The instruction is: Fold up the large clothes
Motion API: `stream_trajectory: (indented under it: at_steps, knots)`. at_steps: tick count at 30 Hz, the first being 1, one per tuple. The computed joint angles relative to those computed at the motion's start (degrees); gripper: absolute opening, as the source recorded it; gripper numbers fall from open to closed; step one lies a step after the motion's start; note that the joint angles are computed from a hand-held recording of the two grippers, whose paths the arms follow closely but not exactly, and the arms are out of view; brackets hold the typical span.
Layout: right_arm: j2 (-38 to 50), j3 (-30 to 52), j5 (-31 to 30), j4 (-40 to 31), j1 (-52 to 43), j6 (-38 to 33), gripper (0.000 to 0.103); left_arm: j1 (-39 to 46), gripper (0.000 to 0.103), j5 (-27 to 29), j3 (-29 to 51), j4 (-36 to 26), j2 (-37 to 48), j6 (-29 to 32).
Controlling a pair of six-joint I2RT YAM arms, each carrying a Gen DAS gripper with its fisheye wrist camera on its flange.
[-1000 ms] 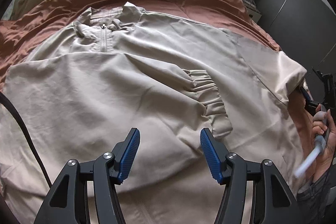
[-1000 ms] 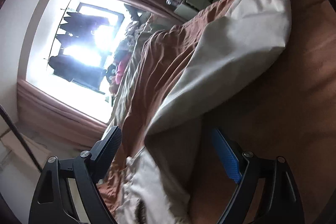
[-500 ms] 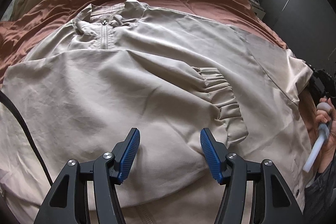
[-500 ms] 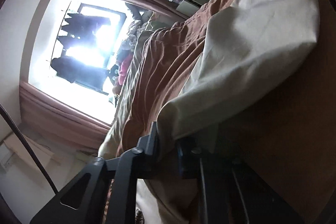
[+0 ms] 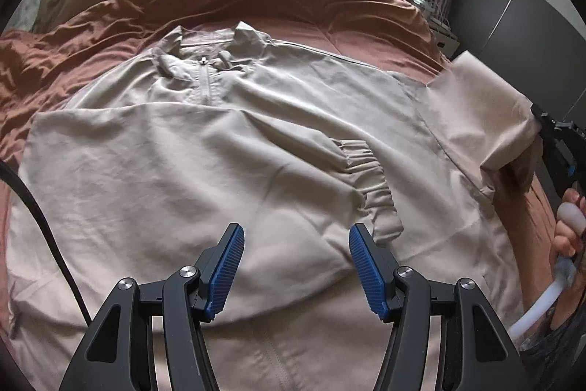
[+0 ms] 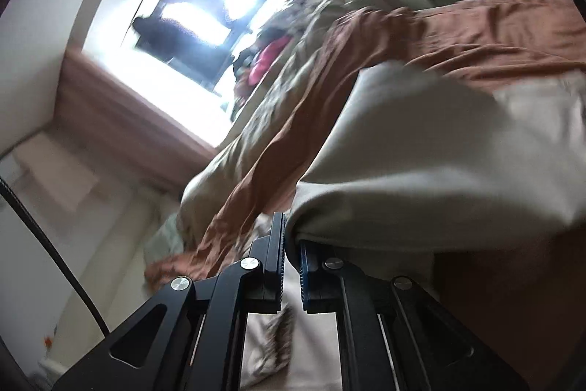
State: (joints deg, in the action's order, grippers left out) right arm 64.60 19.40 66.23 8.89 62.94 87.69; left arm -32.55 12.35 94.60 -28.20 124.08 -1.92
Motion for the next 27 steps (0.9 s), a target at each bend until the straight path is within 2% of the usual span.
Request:
stream_trajectory:
  at_steps: [4, 10, 13, 15, 18, 19, 22, 24, 25, 27]
  knots:
    - [6.08, 3.48, -6.33, 6.37, -1.34, -6.4, 0.003, 1.43, 0.062, -0.5, -3.88, -0.08, -3.81, 1.64]
    - [12.75, 8.75, -20.66, 9.26, -9.2, -15.47, 0.003, 4.76, 0.062, 0.68, -8.74, 0.15, -8.89, 2.42]
    - [15.22, 11.63, -27.82, 7.62, -14.25, -17.73, 0.003, 6.17, 0.062, 1.21, -11.03, 0.32, -11.11, 2.67]
    - [16.61, 13.36, -31.17, 5.52, -16.18, -16.08, 0.004, 6.76, 0.062, 1.59, -11.82, 0.22, -11.92, 2.82]
    - [18.1, 13.21, -35.95, 6.59, -17.95, -12.39, 0.004, 7.55, 0.062, 2.32, -12.84, 0.18, -13.09, 2.99]
    - [17.95, 11.76, -38.82, 8.67, -19.27, -11.01, 0.004, 7.75, 0.062, 2.59, -13.16, 0.15, -13.47, 3.01]
    - [15.15, 6.66, -40.72, 14.53, -19.54, -7.26, 0.007, 8.04, 0.062, 3.17, -13.81, 0.08, -14.29, 3.22]
    - [11.75, 3.4, -38.92, 16.2, -18.2, -5.04, 0.014, 8.06, 0.062, 3.25, -13.93, -0.05, -14.56, 3.3]
    - [10.97, 2.62, -36.75, 15.91, -16.53, -4.01, 0.028, 8.05, 0.062, 3.36, -13.96, -0.04, -14.56, 3.2]
    - [6.7, 1.27, -30.14, 11.51, -12.98, -1.39, 0.072, 7.88, 0.062, 3.66, -14.17, -0.03, -14.68, 2.94]
